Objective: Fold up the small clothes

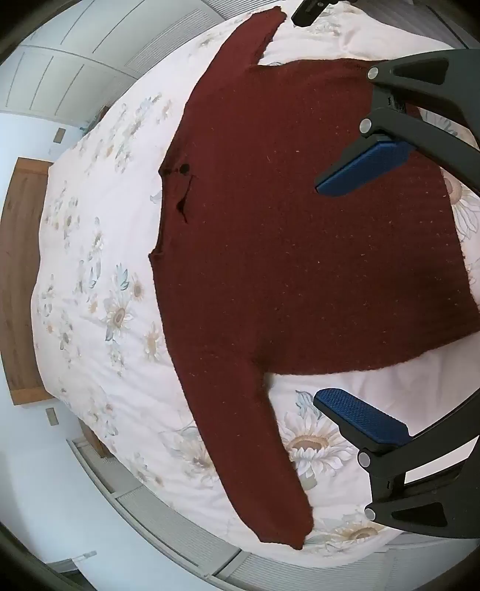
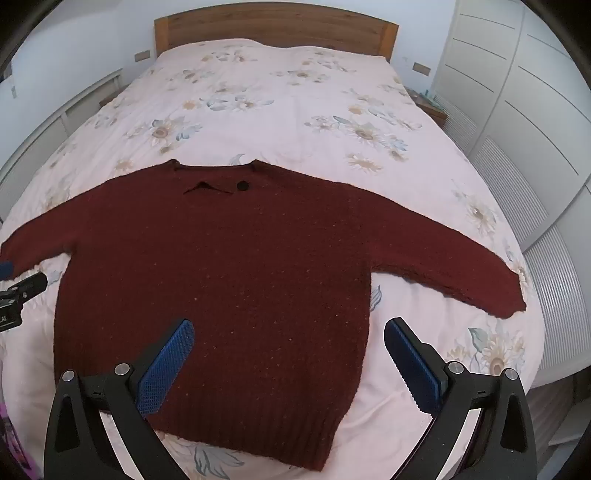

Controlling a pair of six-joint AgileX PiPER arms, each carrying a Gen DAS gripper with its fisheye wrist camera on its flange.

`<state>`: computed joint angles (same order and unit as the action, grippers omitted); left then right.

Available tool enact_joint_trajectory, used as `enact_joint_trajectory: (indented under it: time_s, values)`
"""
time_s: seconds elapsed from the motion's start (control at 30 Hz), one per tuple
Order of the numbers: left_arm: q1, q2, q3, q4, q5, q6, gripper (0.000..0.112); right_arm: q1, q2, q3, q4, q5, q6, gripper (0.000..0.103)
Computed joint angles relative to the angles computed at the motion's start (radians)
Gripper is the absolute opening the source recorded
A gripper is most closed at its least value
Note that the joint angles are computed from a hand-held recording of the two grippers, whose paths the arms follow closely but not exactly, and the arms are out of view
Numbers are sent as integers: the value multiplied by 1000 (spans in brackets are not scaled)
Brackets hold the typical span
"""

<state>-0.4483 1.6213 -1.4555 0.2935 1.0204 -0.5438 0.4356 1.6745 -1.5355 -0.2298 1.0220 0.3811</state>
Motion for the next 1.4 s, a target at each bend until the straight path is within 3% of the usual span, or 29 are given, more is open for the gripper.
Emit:
enact_joint_trajectory:
  time_s: [0.13,0.2,0.47,0.6,1.4]
  values:
    - [-14,-18,30,21,-18,-22,102,3,3,-2,-9,2,7,103]
    - [8,6,-11,-18,18,19,102,3,4,-3,-10,3,5,103]
    - [2,26,-41,-7,43,15,102,-8,0,24,-14,-14,-4,103]
    - [-8,31,-46,7,53,15,102,17,23,-13,-31,22,15,103]
    - [-20,46,-55,9,47,32,102,19,20,-40,-53,58,16,103]
